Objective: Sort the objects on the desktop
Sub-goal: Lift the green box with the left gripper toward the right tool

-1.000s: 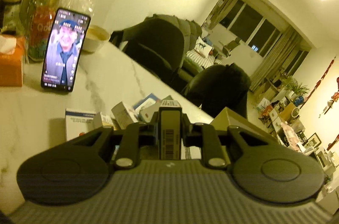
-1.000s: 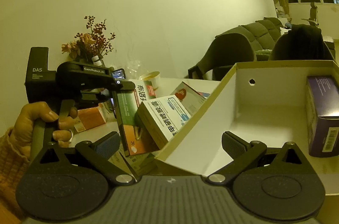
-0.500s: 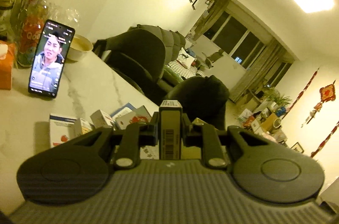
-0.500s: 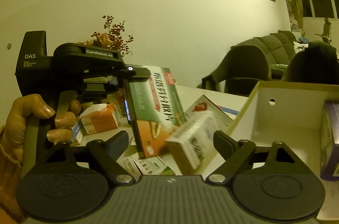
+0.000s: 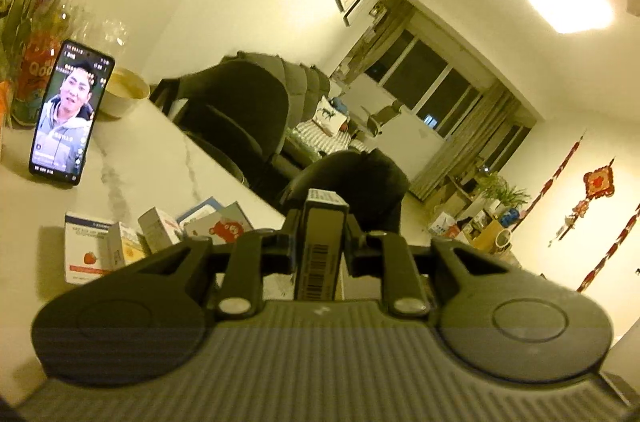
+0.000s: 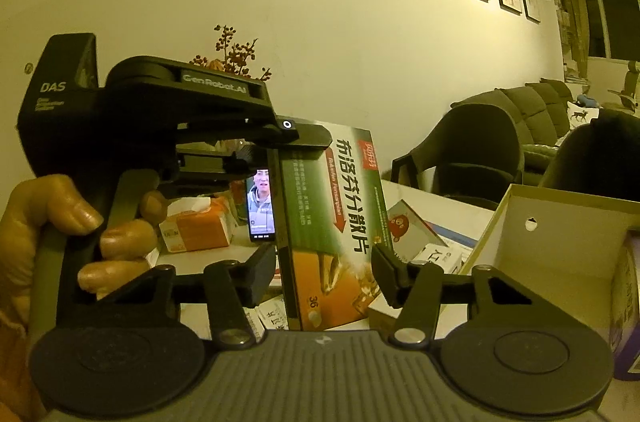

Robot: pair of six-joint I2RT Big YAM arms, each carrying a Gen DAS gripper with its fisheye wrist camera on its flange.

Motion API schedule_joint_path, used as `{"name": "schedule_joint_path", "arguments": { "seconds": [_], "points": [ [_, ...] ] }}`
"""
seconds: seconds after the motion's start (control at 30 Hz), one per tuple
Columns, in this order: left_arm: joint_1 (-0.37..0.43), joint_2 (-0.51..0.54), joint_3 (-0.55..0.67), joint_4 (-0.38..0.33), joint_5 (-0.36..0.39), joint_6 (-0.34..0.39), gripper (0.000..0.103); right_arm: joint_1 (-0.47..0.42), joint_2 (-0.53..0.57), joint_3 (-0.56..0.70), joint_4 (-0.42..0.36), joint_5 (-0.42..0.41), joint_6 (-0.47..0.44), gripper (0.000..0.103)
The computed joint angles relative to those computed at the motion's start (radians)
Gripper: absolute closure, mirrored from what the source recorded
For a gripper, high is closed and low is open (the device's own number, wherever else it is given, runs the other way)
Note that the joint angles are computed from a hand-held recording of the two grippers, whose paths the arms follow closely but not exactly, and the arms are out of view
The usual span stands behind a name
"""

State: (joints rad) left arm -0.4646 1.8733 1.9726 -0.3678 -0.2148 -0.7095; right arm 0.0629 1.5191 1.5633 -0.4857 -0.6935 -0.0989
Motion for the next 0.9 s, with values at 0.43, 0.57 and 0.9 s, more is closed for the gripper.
{"name": "schedule_joint_path", "arguments": {
  "seconds": [0.43, 0.57, 0.9],
  "points": [
    [-0.019, -0.020, -0.033, 0.082, 0.004, 0.012, 0.081, -0.001, -0.020, -0.016, 0.054, -0.057, 0.023, 0.052],
    [-0.023, -0.016, -0.028, 0.093, 0.014, 0.019, 0.080, -0.001, -0.021, -0.016, 0.059, -0.047, 0.028, 0.052],
    [-0.031, -0.003, -0.006, 0.119, 0.032, 0.039, 0.078, -0.005, -0.026, -0.018, 0.082, -0.025, 0.046, 0.052]
  ]
}}
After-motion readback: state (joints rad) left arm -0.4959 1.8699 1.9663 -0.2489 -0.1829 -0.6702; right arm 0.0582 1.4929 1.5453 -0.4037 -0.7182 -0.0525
